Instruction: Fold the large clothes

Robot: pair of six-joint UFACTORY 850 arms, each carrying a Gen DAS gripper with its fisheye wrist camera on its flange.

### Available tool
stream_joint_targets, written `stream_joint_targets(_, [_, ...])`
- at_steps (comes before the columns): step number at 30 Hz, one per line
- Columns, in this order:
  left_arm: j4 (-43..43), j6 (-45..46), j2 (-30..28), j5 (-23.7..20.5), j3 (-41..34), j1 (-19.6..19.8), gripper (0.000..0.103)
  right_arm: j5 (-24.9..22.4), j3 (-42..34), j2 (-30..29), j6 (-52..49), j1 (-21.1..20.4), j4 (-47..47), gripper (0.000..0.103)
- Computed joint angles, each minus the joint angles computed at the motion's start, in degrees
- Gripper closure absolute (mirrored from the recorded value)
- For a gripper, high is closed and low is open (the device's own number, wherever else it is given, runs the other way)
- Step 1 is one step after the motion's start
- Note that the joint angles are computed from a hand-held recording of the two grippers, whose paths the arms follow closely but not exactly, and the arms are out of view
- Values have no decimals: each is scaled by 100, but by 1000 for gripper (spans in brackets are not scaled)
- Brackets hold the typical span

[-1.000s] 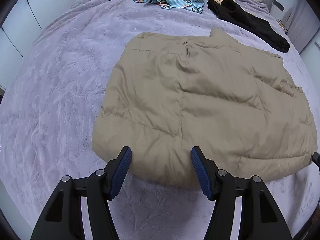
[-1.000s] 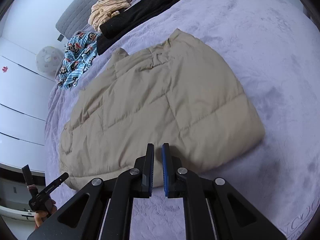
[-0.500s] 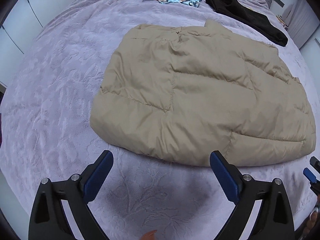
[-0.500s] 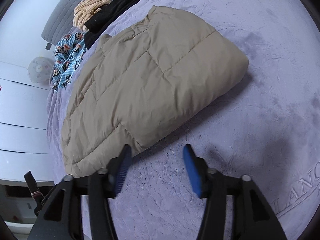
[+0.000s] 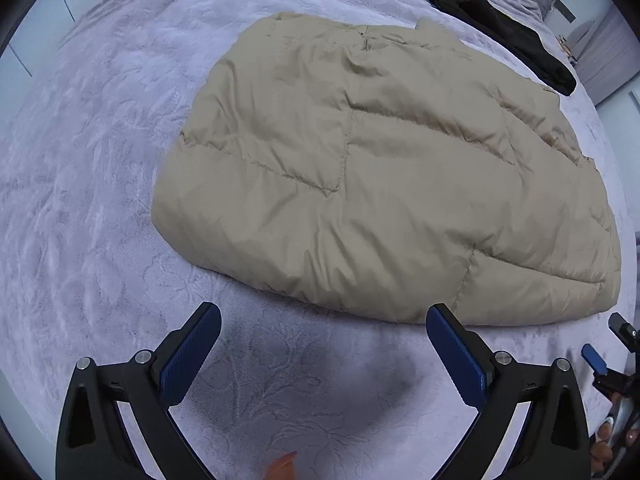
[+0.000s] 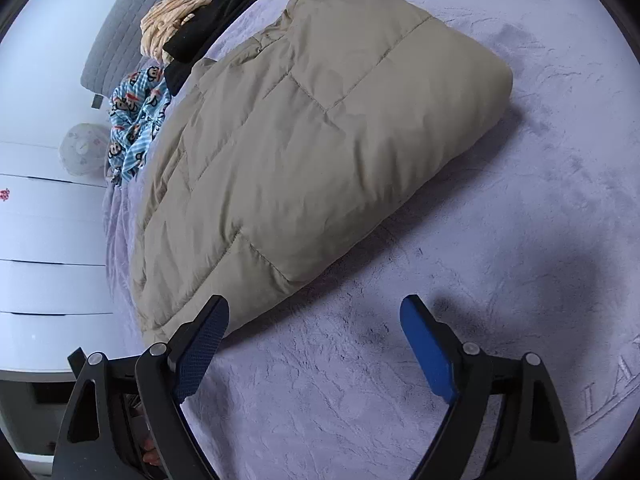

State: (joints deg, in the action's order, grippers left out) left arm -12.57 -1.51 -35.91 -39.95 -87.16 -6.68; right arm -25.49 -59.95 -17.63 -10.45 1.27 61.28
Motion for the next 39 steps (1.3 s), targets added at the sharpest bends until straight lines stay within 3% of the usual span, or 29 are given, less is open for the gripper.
stream_joint_targets(2, [-404, 184, -75, -182, -55, 91, 0, 70, 12, -6, -264, 16, 251, 0])
stream_joint_targets(8, [-1103, 278, -131, -7, 8, 310, 0, 50, -98, -116, -805, 8, 806, 0])
stream_joint_targets(14, [-3541, 1968, -244, -401, 234, 809, 0, -300, -173, -341, -1210, -172, 1419, 0])
stream_joint_targets(17, [-4342, 2461, -288, -510, 366, 956, 0, -504, -156, -457, -1556, -252, 1914, 0])
stream_joint_targets(26, [-4914, 2929, -840, -434, -175, 894, 0, -1112, -287, -974, -2755, -401, 3666, 0])
stream_joint_targets(33, [-5492, 2602, -1310, -220, -654, 904, 1, -1596, -694, -1566, -3211, -458, 4700, 0])
stream_joint_targets(35, [-5443, 2518, -1301, -40, -673, 862, 26, -1579, -787, -1672, -3184, -458, 4743, 0])
stream_joint_targets(36, [-5390, 2521, -1294, -25, -691, 861, 48, -1564, -808, -1701, -3137, -456, 4764, 0])
stream_joint_targets(37, [-5459, 2610, -1256, 35, -658, 864, 62, -1557, -805, -1707, -3099, -452, 4811, 0])
stream_joint_targets(38, [-5592, 2833, -1174, 104, -576, 875, 69, -1563, -789, -1702, -3058, -453, 4869, 3])
stream_joint_targets(39, [-5557, 2989, -1102, 175, -548, 869, 75, -1518, -787, -1686, -2912, -457, 4791, 20])
